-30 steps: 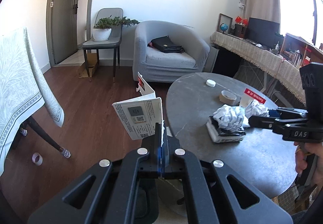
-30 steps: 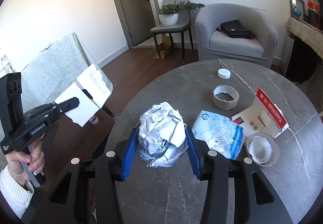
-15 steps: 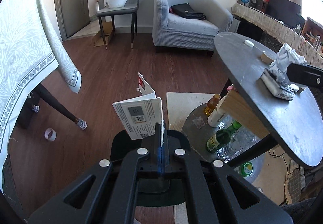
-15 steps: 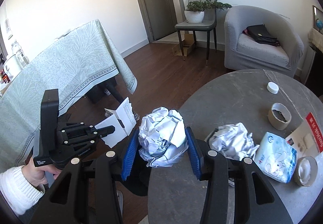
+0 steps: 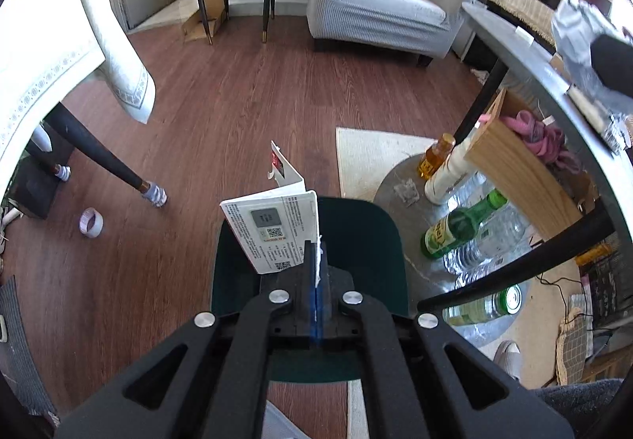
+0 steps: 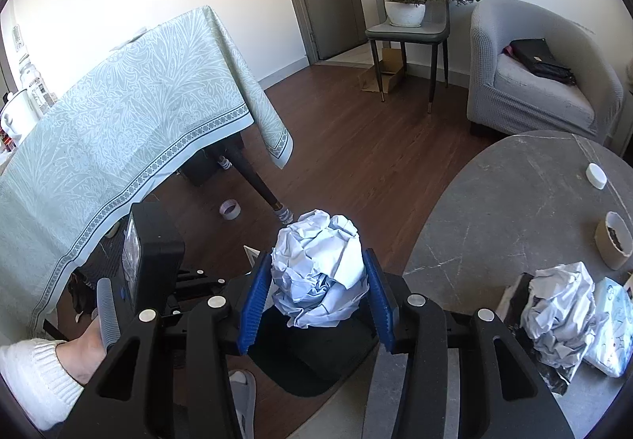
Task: Collect trash
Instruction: 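Carry the cardboard box and foil ball over the green trash bin with both tools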
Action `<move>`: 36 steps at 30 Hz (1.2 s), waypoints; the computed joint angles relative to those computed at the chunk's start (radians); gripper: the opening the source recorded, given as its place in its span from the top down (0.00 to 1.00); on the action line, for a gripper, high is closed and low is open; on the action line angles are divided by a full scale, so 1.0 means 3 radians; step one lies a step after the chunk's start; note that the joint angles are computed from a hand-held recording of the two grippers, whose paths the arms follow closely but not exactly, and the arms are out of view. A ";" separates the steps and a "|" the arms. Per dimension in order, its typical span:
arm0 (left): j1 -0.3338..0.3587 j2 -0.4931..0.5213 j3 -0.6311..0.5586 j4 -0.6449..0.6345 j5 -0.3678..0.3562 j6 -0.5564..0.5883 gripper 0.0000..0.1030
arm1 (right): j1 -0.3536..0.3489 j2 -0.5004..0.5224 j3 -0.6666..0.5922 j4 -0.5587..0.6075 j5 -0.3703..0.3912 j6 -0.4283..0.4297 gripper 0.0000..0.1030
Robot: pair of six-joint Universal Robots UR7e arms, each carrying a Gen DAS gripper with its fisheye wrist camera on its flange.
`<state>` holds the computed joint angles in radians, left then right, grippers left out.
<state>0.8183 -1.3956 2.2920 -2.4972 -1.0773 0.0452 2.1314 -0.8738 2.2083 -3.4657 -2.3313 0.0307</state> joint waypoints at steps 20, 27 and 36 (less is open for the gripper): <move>0.0140 -0.0045 -0.0022 -0.0017 -0.0055 0.0042 0.80 | -0.0155 0.0299 -0.0253 0.0199 0.0161 0.0030 0.54; 0.0109 -0.0185 -0.0092 -0.0228 -0.0004 0.0000 0.80 | -0.0220 0.0419 -0.0326 0.0347 0.0172 0.0078 0.54; -0.0060 -0.0395 -0.0128 -0.0539 0.0008 0.0019 0.82 | -0.0262 0.0556 -0.0410 0.0512 0.0164 0.0090 0.54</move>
